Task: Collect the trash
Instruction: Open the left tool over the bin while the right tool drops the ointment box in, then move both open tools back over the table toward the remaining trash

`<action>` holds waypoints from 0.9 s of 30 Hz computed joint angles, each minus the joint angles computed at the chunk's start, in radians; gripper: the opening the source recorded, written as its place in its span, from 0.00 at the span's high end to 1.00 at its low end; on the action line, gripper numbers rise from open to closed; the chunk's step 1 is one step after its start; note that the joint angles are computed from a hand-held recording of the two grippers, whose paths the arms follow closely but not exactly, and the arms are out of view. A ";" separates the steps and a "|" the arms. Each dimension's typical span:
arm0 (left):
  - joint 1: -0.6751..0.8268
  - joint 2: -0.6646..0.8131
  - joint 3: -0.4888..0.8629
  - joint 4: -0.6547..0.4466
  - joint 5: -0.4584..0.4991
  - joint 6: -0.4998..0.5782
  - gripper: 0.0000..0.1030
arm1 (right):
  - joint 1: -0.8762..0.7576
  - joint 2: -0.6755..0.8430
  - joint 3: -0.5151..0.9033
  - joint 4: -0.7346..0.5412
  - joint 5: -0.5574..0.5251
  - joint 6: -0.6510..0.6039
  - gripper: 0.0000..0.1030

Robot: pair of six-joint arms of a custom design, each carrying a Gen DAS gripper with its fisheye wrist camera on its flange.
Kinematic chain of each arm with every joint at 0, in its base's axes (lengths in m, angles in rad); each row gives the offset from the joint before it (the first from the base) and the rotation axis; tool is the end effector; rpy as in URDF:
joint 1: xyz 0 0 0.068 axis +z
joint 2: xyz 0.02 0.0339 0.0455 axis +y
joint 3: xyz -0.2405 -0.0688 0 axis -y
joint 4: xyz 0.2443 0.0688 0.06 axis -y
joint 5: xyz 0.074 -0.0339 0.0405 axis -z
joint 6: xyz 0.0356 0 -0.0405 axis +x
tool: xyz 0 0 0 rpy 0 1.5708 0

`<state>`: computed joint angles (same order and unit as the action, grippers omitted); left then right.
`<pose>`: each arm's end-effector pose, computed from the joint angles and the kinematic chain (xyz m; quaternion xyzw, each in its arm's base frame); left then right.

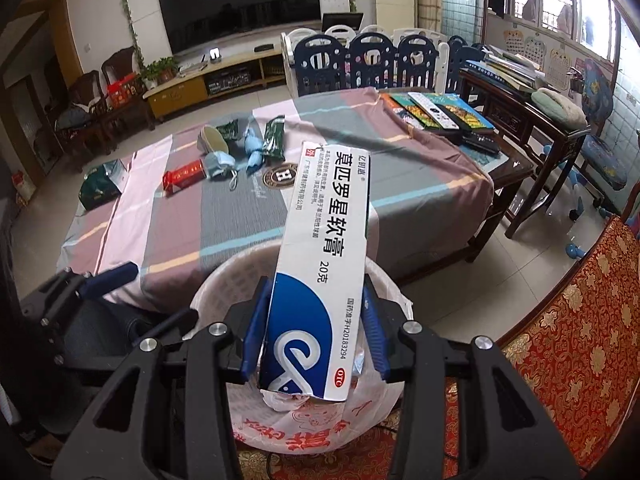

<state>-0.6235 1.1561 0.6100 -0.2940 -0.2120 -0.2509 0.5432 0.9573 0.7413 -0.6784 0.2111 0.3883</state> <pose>0.1957 -0.1315 0.1770 0.1349 0.9197 -0.0609 0.3637 0.1760 0.0976 0.2315 -0.0377 0.9380 0.0594 0.3394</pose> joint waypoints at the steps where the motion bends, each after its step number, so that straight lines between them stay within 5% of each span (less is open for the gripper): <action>1: 0.011 0.000 -0.001 -0.004 -0.001 -0.008 0.23 | 0.004 0.010 0.003 -0.004 0.002 0.003 0.57; 4: 0.036 -0.009 -0.007 -0.014 -0.002 -0.030 0.23 | 0.001 0.027 0.009 -0.015 -0.010 0.009 0.40; 6: 0.058 -0.009 -0.007 -0.021 -0.006 -0.044 0.23 | 0.000 0.021 0.003 -0.011 -0.003 0.025 0.19; 15: 0.255 -0.122 -0.067 -0.077 0.020 -0.089 0.19 | 0.018 0.074 0.060 -0.031 -0.027 0.090 0.18; 27: 0.592 -0.262 -0.171 -0.063 0.151 0.025 0.15 | 0.237 0.346 0.233 -0.009 0.048 0.149 0.17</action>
<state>-0.0310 0.8938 0.4385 -0.3574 -0.0614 -0.2259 0.7803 1.3034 0.9748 -0.6879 0.2591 0.5375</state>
